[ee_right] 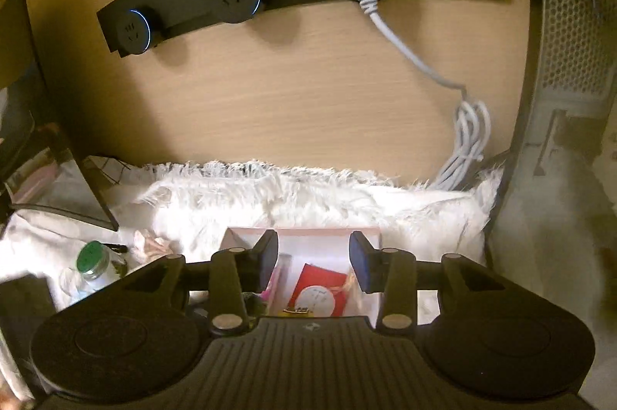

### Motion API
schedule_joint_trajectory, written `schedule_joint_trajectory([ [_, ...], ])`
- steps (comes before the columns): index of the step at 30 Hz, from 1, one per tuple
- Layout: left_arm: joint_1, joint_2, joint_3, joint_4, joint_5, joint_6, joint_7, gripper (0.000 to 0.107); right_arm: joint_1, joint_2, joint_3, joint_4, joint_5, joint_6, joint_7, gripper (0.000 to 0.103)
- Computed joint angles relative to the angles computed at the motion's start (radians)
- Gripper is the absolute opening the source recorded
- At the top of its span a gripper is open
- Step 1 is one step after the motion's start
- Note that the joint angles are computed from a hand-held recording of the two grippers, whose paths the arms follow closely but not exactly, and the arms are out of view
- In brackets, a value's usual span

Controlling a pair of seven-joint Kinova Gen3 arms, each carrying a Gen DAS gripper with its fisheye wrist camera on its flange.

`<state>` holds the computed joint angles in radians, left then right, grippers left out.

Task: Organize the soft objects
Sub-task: 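Carry the yellow toy and clip into the pink box and open both tools, then grasp the blue wet-wipes pack with the left tool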

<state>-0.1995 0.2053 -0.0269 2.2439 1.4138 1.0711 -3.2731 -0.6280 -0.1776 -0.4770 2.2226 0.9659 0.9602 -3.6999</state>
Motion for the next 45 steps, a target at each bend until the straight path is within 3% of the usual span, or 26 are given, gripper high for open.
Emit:
schedule_joint_trajectory([
  [4, -0.101, -0.052, -0.065, -0.008, -0.016, 0.103, 0.016, 0.036, -0.024, 0.0, -0.042, 0.013, 0.024, 0.062, -0.061, 0.053],
  [7, -0.203, -0.068, -0.119, 0.011, -0.013, 0.119, -0.085, 0.036, -0.054, 0.021, -0.056, 0.014, 0.041, 0.091, -0.075, 0.056],
  [10, -0.298, -0.102, -0.161, 0.033, 0.005, 0.026, -0.119, 0.036, -0.105, 0.087, -0.064, -0.005, 0.081, 0.139, -0.069, 0.061],
  [13, -0.311, -0.09, -0.244, 0.001, -0.011, -0.096, -0.021, 0.036, -0.158, 0.17, -0.052, -0.038, 0.142, 0.159, -0.054, 0.064],
  [16, -0.423, -0.077, -0.224, -0.019, -0.021, -0.161, 0.033, 0.036, -0.206, 0.238, -0.024, -0.064, 0.22, 0.114, -0.063, 0.066],
  [18, -0.452, -0.062, -0.224, -0.051, -0.094, -0.181, 0.084, 0.036, -0.228, 0.282, 0.0, -0.086, 0.273, 0.052, -0.048, 0.067],
  [22, -0.396, -0.012, -0.296, -0.102, -0.257, -0.14, 0.133, 0.036, -0.283, 0.378, 0.038, -0.156, 0.33, -0.016, 0.031, 0.068],
  [26, -0.462, -0.006, -0.163, -0.118, -0.353, -0.105, 0.135, 0.036, -0.344, 0.452, 0.067, -0.206, 0.331, -0.053, 0.095, 0.068],
  [28, -0.483, 0.007, -0.119, -0.133, -0.362, -0.072, 0.138, 0.036, -0.378, 0.482, 0.08, -0.216, 0.313, -0.058, 0.107, 0.068],
  [30, -0.47, 0.0, -0.072, -0.114, -0.34, -0.105, 0.136, 0.036, -0.412, 0.513, 0.095, -0.23, 0.278, -0.052, 0.117, 0.068],
  [35, -0.257, -0.029, -0.114, -0.001, -0.178, -0.308, -0.05, 0.037, -0.484, 0.567, 0.142, -0.245, 0.195, -0.029, 0.113, 0.068],
  [37, -0.203, -0.035, -0.114, 0.035, -0.106, -0.382, -0.131, 0.053, -0.503, 0.571, 0.165, -0.237, 0.171, -0.044, 0.088, 0.068],
  [40, -0.224, -0.022, -0.058, 0.057, -0.058, -0.4, -0.25, 0.081, -0.52, 0.578, 0.199, -0.223, 0.133, -0.082, 0.06, 0.068],
  [42, -0.208, -0.014, -0.067, 0.057, -0.068, -0.406, -0.298, 0.089, -0.543, 0.578, 0.226, -0.203, 0.141, -0.105, 0.006, 0.07],
  [45, -0.202, -0.001, -0.078, 0.053, -0.068, -0.417, -0.286, 0.087, -0.553, 0.577, 0.239, -0.192, 0.149, -0.114, -0.041, 0.073],
])
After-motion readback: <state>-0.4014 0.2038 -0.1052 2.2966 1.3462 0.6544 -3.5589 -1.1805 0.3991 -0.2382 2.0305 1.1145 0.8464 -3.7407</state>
